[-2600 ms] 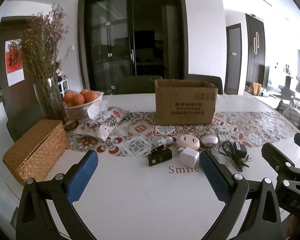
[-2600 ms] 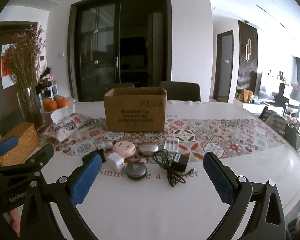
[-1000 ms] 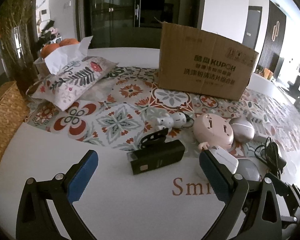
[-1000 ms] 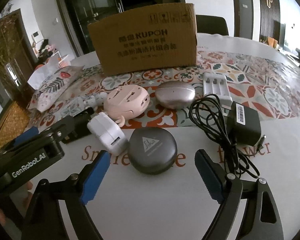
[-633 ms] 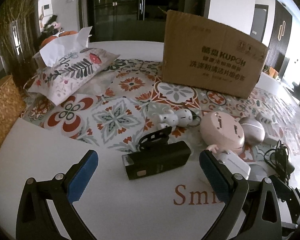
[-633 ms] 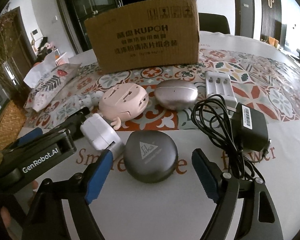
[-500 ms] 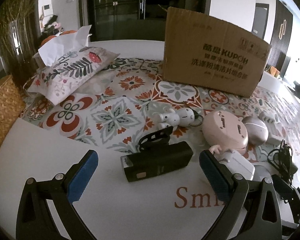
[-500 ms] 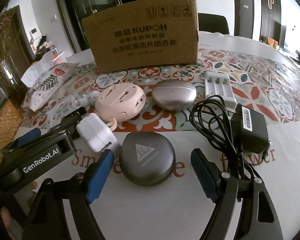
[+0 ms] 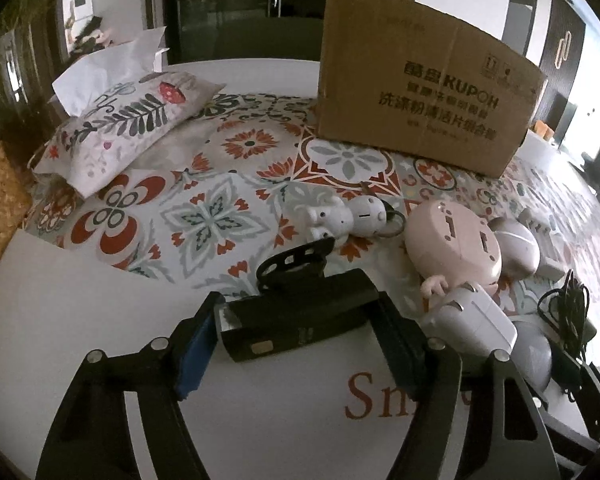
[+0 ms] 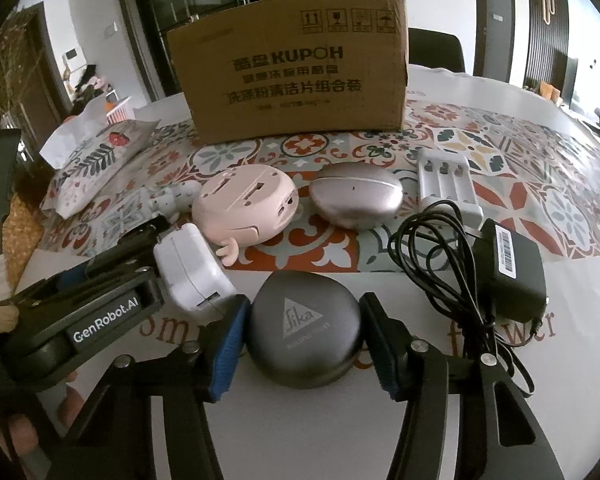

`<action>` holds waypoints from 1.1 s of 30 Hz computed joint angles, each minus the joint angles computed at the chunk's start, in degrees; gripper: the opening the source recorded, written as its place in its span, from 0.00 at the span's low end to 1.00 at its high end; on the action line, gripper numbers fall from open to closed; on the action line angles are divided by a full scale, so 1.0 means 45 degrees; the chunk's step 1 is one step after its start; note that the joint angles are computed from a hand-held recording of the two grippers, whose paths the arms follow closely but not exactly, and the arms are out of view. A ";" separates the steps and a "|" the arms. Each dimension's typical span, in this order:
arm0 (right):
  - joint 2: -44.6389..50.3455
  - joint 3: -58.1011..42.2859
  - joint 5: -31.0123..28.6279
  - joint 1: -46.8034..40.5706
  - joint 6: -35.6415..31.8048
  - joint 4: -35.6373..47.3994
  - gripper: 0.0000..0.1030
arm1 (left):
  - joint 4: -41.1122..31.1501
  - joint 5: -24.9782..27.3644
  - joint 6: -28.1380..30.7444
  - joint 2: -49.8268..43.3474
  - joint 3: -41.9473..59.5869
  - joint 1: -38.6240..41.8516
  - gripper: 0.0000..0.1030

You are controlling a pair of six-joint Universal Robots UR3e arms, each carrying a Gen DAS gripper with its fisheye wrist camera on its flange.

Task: Organize rigid objects
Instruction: 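Grasp the dark grey round puck with the right tool while the left tool grasps the black rectangular device, then lift the puck with the right tool while the left tool carries the black device toward the box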

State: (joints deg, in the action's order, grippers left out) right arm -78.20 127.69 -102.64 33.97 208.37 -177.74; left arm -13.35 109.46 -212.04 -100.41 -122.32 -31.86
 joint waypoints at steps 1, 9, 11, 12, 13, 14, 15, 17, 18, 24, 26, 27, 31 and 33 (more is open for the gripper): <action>-0.0017 -0.0010 0.0035 -0.0014 0.0004 0.0041 0.55 | 0.0069 -0.0086 0.0082 0.0053 -0.0083 0.0019 0.71; -0.0504 0.0446 0.0193 0.0067 0.0018 -0.0136 0.55 | 0.0172 0.0038 0.0354 0.0935 -0.0830 -0.0208 0.71; -0.0701 0.0443 -0.0001 0.0249 0.0029 -0.0030 0.55 | 0.0159 0.0088 0.0419 0.1350 -0.1106 -0.0286 0.71; -0.0821 0.0437 -0.0105 0.0344 0.0026 0.0031 0.55 | 0.0122 0.0092 0.0450 0.1541 -0.1203 -0.0315 0.71; -0.0923 0.0434 -0.0180 0.0407 0.0016 0.0085 0.55 | 0.0106 0.0104 0.0481 0.1749 -0.1311 -0.0357 0.71; -0.1048 0.0421 -0.0295 0.0503 0.0005 0.0146 0.55 | 0.0039 0.0145 0.0498 0.1945 -0.1371 -0.0417 0.71; -0.1184 0.0405 -0.0408 0.0605 0.0015 0.0208 0.55 | -0.0037 0.0183 0.0496 0.2133 -0.1425 -0.0481 0.71; -0.1399 0.0352 -0.0535 0.0708 -0.0027 0.0308 0.55 | -0.0235 0.0203 0.0567 0.2576 -0.1472 -0.0552 0.71; -0.1512 0.0329 -0.0595 0.0753 -0.0050 0.0367 0.55 | -0.0395 0.0273 0.0563 0.2777 -0.1444 -0.0622 0.71; -0.2297 0.0194 -0.0811 0.0985 -0.0093 0.0724 0.55 | -0.1273 0.0669 0.0706 0.3638 -0.0860 -0.0947 0.71; -0.2571 0.0083 -0.0859 0.0999 -0.0128 0.0908 0.55 | -0.1523 0.0709 0.0774 0.3849 -0.0626 -0.0981 0.71; -0.2687 0.0060 -0.0858 0.0978 -0.0151 0.0971 0.55 | -0.1710 0.0771 0.0798 0.3896 -0.0434 -0.1022 0.71; -0.3138 -0.0258 -0.0992 0.0966 -0.0230 0.1418 0.55 | -0.2101 0.0990 0.0914 0.4044 0.0107 -0.1181 0.71; -0.3338 -0.0425 -0.1080 0.0940 -0.0311 0.1592 0.55 | -0.2312 0.1061 0.1018 0.4080 0.0440 -0.1226 0.71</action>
